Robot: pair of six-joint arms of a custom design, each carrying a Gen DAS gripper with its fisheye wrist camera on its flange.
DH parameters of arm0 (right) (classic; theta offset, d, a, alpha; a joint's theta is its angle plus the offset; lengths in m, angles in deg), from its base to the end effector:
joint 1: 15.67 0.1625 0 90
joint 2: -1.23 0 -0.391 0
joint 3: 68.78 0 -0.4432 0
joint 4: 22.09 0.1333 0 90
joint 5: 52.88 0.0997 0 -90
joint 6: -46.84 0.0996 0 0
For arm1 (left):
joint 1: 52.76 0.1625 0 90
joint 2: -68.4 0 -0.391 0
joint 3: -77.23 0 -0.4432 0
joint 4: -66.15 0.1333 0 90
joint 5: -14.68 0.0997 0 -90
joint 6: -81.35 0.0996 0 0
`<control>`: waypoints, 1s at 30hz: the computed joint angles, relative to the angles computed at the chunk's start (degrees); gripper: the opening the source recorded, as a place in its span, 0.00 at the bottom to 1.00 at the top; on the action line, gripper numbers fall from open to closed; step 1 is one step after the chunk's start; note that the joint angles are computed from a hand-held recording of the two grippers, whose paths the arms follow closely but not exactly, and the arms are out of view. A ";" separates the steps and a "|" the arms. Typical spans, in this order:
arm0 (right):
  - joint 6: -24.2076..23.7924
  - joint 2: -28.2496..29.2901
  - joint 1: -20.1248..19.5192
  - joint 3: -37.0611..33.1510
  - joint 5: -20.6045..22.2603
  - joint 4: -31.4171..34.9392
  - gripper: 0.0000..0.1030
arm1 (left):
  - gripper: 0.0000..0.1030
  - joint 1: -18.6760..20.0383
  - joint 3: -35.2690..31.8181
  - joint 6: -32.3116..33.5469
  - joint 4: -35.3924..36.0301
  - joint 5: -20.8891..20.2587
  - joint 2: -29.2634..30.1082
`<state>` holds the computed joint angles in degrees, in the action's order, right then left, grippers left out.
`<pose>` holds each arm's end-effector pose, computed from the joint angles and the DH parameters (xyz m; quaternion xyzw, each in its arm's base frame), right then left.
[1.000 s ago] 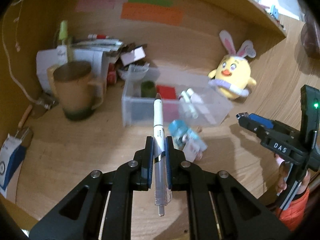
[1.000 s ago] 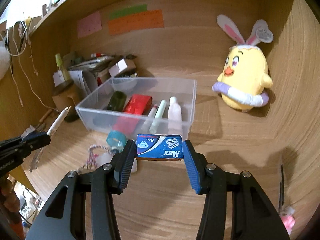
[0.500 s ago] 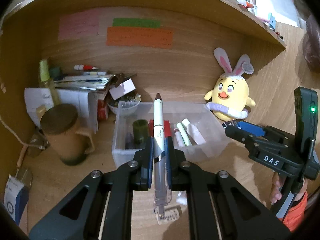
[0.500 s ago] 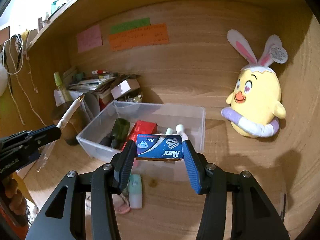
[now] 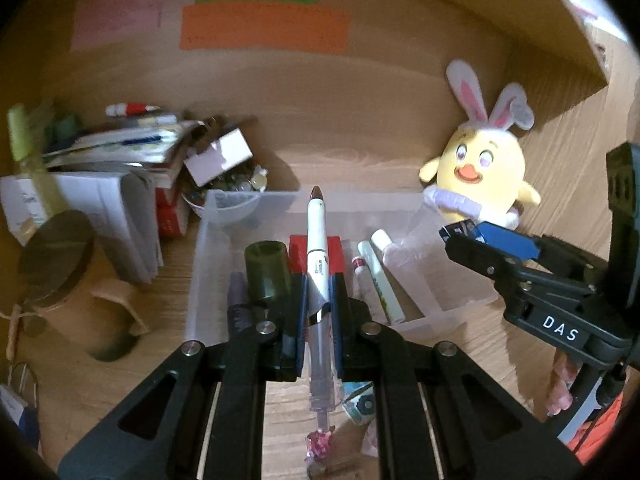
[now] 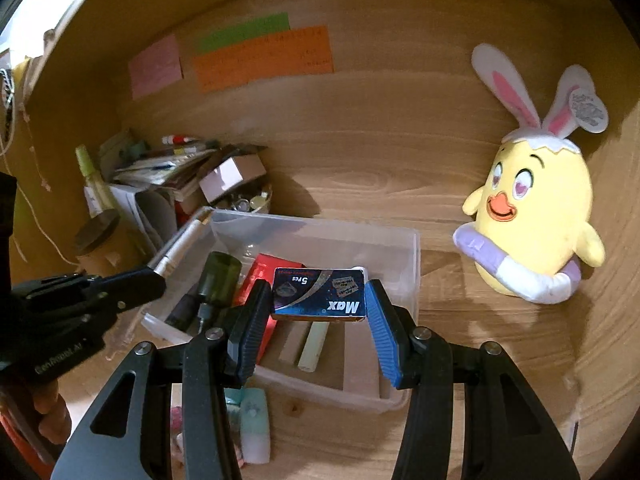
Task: Organize objects
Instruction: 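Carry the pen and Max box into the clear bin and open both tools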
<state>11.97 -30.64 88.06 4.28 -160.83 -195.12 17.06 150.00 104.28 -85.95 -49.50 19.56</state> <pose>0.2903 -0.7558 0.0730 0.3289 -0.8638 0.3200 0.2079 -0.1088 -0.8083 0.2682 0.2705 0.8836 -0.3135 0.2187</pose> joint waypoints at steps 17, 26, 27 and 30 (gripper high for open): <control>0.43 7.61 -1.10 -10.79 -4.88 9.84 0.44 | 0.10 0.76 -12.23 -0.97 13.10 -0.36 8.42; -2.51 9.51 -0.86 -12.15 -7.23 8.20 0.44 | 0.10 0.75 -15.53 -0.31 16.24 0.82 10.89; -2.48 9.44 -0.89 -12.09 -7.23 8.18 0.44 | 0.10 0.77 -15.72 -0.54 16.59 0.70 10.93; -2.21 9.08 -0.79 -11.97 -7.49 9.32 0.45 | 0.10 0.72 -15.90 -1.01 17.19 0.61 10.81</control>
